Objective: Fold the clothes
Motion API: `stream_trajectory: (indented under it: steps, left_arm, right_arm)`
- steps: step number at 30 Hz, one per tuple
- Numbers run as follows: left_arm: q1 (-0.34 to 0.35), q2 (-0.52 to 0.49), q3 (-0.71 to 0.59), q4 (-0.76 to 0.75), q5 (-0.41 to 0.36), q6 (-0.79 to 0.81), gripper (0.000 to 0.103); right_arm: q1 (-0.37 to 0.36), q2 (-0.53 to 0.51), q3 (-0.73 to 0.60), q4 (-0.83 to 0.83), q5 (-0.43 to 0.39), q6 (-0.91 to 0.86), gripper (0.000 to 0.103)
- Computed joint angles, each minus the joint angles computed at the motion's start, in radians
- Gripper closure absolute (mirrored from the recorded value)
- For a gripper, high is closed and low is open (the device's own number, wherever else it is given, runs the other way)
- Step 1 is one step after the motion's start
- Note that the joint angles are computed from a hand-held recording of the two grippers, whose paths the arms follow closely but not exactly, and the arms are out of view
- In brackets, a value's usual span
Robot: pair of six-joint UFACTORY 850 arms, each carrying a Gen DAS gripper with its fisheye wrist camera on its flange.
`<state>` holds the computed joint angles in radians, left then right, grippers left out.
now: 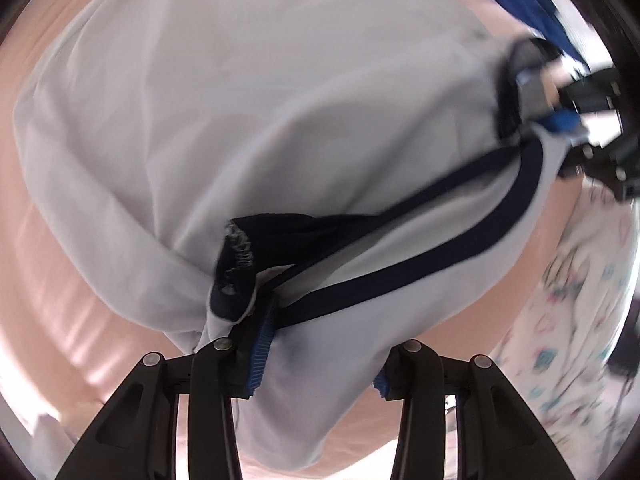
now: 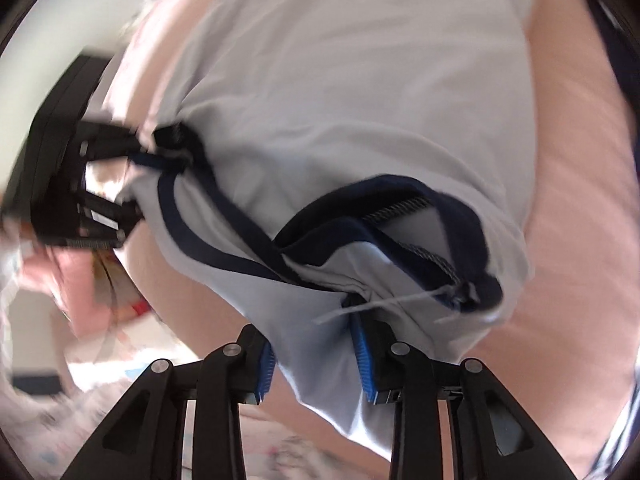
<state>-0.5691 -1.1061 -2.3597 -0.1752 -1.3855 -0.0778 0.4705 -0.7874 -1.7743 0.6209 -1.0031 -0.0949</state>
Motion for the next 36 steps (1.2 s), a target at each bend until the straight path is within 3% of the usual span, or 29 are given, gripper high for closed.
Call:
stream_trajectory:
  steps: [4,10,13,16,18,21,24,31,36]
  left_arm:
    - [0.018,-0.003,-0.005,-0.066,0.001,-0.087,0.067]
    - [0.014,-0.007,0.006,-0.089,0.013,-0.158,0.067]
    - [0.020,-0.015,0.003,-0.121,0.011,-0.181,0.067]
    - [0.030,-0.011,0.022,-0.168,0.022,-0.202,0.067]
    - [0.035,-0.010,0.033,-0.194,0.029,-0.213,0.067]
    - [0.034,-0.017,0.030,-0.210,0.026,-0.213,0.067]
    - [0.028,-0.021,0.029,-0.213,0.027,-0.226,0.067]
    - [0.014,-0.015,0.053,-0.219,0.048,-0.228,0.067]
    - [0.005,-0.014,0.068,-0.230,0.061,-0.229,0.067]
  right_arm:
    - [-0.022,0.016,0.037,0.088,-0.021,0.063,0.072]
    - [0.009,0.027,-0.009,-0.054,-0.027,0.115,0.065]
    - [0.063,0.109,0.053,-0.258,0.068,0.197,0.053]
    - [0.080,0.169,0.079,-0.554,0.204,0.337,0.051]
    - [0.118,0.244,0.172,-0.744,0.308,0.478,0.051]
    - [0.175,0.252,0.200,-0.958,0.370,0.586,0.050]
    - [0.249,0.223,0.193,-1.191,0.290,0.709,0.050]
    - [0.385,0.152,0.218,-1.620,0.153,0.748,0.050]
    - [0.427,0.073,0.194,-1.800,0.061,0.724,0.050]
